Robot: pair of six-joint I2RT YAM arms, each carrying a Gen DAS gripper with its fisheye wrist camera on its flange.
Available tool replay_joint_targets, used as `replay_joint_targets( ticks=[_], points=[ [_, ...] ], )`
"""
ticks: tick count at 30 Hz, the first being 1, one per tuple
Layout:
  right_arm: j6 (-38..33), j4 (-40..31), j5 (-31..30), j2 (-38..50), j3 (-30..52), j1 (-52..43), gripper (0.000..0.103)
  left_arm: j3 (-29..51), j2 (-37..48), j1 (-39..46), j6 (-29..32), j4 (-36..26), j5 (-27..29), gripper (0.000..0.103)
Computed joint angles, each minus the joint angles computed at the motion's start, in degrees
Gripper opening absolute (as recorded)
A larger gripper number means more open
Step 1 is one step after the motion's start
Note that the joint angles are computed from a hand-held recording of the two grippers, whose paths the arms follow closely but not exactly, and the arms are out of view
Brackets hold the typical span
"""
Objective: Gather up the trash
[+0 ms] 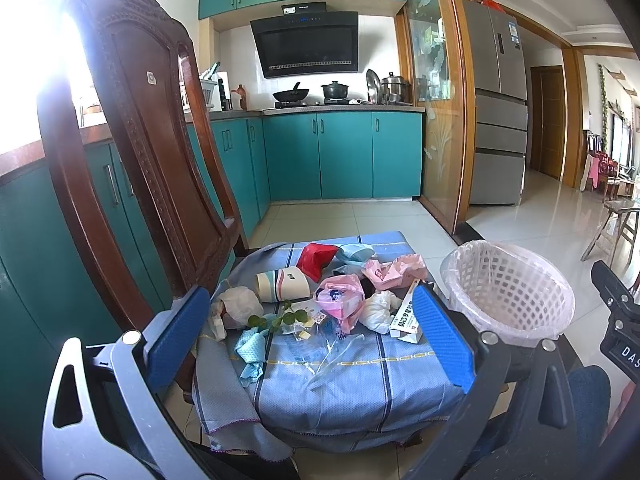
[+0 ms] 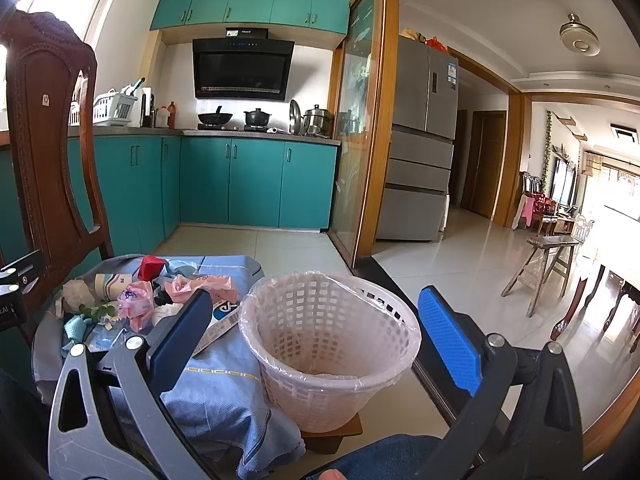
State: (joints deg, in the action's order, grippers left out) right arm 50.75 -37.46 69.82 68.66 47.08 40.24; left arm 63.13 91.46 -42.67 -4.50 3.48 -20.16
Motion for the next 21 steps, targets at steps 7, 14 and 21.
replay_joint_targets(
  ticks=[7,14,21],
  points=[
    [-4.3,4.2,-4.5,-0.3,-1.4,-2.4,0.101,0.4,1.1,0.8,-0.2,-0.1,0.6,0.101],
    [-15.1,13.3,-19.5,1.6,-3.6,-10.0,0.1,3.9,3.7,4.6,0.8,-1.4,-1.8,0.1],
    [-26.9,25.1,-31.6,6.7,-2.8,-17.3,0.075,17.1,12.9,10.3,-0.5,-6.2,4.6,0.081]
  ],
)
